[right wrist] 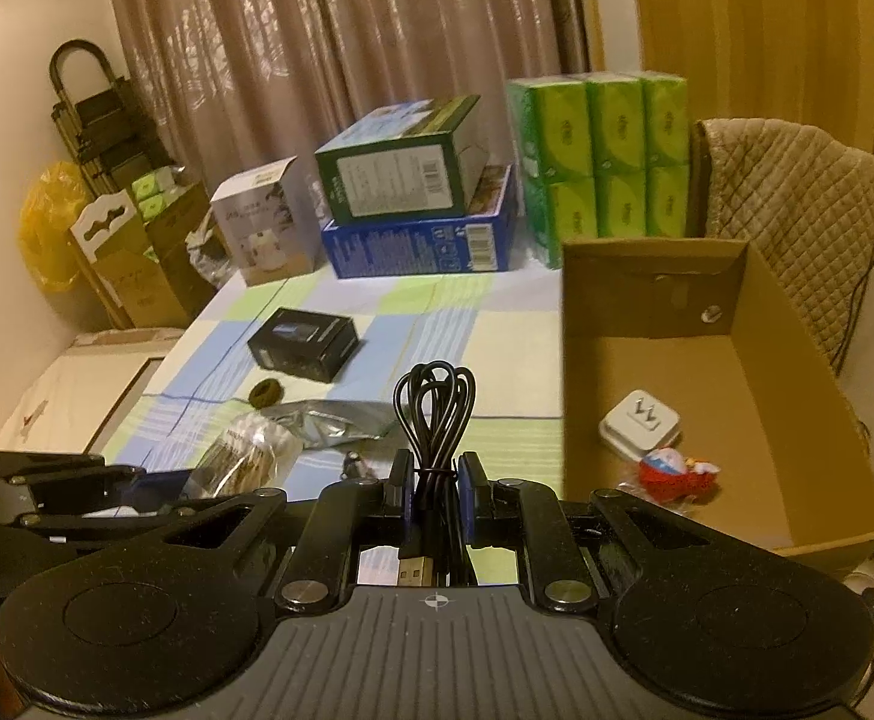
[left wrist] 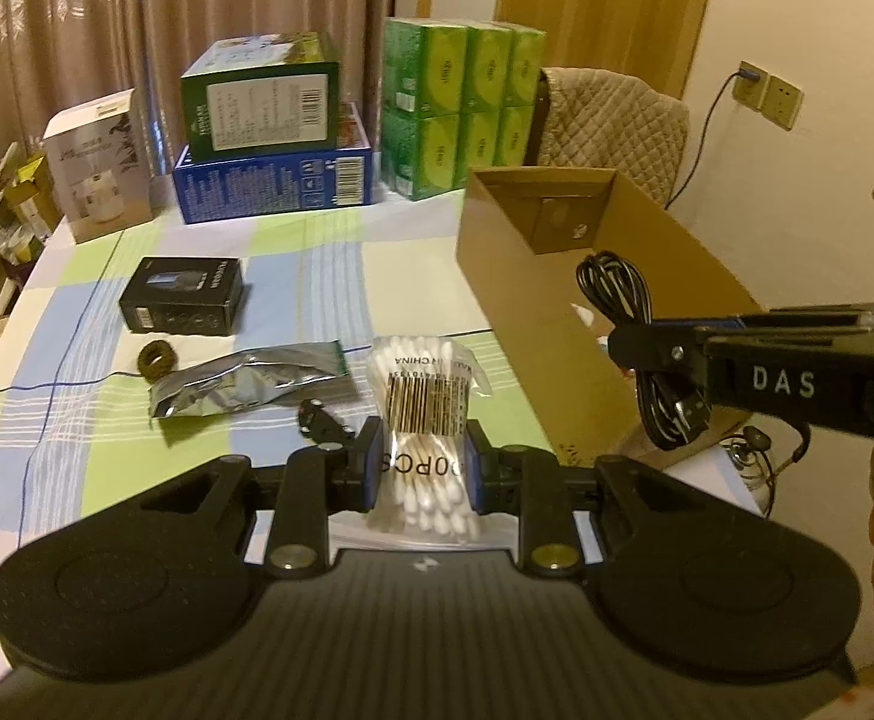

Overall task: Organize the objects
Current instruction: 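Carry the cotton swabs and black cable over the cardboard box with both tools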

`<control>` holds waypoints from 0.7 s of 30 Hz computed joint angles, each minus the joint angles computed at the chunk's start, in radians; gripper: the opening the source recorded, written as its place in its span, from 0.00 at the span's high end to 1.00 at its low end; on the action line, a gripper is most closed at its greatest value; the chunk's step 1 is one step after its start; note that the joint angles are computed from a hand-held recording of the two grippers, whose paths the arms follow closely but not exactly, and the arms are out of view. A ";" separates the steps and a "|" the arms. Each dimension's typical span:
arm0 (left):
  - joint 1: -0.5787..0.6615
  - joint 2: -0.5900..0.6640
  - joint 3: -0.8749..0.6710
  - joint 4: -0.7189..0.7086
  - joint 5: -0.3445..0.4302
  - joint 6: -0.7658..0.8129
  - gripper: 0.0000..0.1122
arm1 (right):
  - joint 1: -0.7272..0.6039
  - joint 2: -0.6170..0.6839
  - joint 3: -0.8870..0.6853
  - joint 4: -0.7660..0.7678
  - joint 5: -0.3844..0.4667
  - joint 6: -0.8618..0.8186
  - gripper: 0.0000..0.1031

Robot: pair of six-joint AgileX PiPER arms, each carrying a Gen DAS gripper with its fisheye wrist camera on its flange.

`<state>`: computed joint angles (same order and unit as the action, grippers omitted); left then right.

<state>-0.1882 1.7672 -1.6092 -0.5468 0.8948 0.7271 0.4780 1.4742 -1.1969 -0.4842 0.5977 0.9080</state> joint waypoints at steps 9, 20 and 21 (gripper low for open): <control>-0.068 0.007 -0.033 0.017 0.015 -0.036 0.80 | -0.107 -0.088 0.046 0.048 0.020 -0.090 0.89; -0.191 0.080 -0.142 0.028 0.037 -0.106 0.80 | -0.320 -0.173 0.092 0.178 0.024 -0.281 0.89; -0.203 0.090 -0.156 0.033 0.039 -0.116 0.80 | -0.336 -0.175 0.092 0.193 0.023 -0.303 0.89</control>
<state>-0.3912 1.8570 -1.7656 -0.5142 0.9342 0.6114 0.1418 1.2991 -1.1047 -0.2910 0.6209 0.6053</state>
